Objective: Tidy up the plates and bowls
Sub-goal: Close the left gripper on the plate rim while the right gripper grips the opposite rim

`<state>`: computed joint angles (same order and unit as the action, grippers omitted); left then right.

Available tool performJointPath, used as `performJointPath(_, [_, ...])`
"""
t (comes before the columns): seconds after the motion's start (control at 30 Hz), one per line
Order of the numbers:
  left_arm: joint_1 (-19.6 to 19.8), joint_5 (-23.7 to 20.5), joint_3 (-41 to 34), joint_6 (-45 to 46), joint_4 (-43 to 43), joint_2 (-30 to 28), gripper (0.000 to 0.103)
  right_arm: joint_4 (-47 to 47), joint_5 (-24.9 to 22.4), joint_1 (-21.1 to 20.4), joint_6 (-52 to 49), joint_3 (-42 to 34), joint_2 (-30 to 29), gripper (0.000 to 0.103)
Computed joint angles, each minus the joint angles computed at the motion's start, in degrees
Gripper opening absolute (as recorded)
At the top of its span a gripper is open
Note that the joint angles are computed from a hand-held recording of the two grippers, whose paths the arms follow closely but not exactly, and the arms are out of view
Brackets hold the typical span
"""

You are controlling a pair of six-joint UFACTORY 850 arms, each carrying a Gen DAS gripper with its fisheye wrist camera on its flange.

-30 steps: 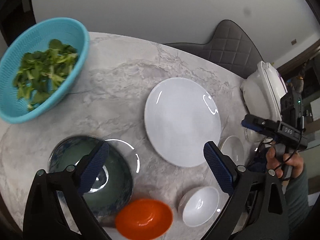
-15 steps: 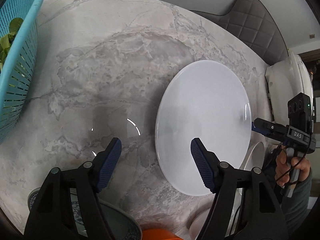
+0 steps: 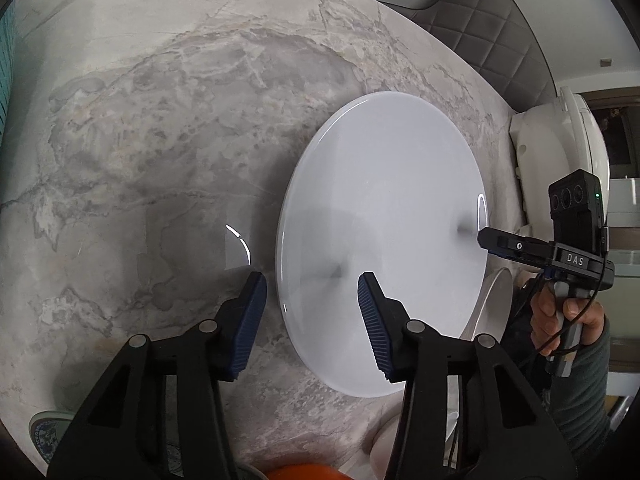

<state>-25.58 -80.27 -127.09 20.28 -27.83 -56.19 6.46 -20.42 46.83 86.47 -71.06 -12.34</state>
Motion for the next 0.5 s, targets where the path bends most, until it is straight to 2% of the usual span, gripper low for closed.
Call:
performJointPath(0.07, [0.2,0.1,0.1,0.6,-0.8,0.0,0.044,2.7,0.0,-0.2,-3.2,0.0,-0.1,0.047])
performJointPath(0.17, [-0.2,0.7,0.8,2.5,0.0,0.4,0.038,5.2,-1.4,-0.5,-7.4,-0.7,-0.6,0.038])
performJointPath(0.23, [-0.3,0.7,0.8,2.2,0.8,0.5,0.035,7.5,-0.6,-0.8,-9.3,-0.2,-0.4,0.035])
performJointPath(0.33, [0.2,0.0,0.1,0.2,0.3,-0.1,0.026,8.8,-0.3,-1.0,-10.4,0.2,-0.2,0.032])
performJointPath(0.4, [0.5,-0.3,-0.4,-0.5,0.7,-0.4,0.019,8.8,-1.6,-1.1,-10.9,-0.2,-0.3,0.029])
performJointPath(0.5, [0.5,-0.2,-1.0,-0.6,1.7,-0.6,0.017,7.9,-4.0,-1.1,-10.8,-1.3,-0.8,0.022])
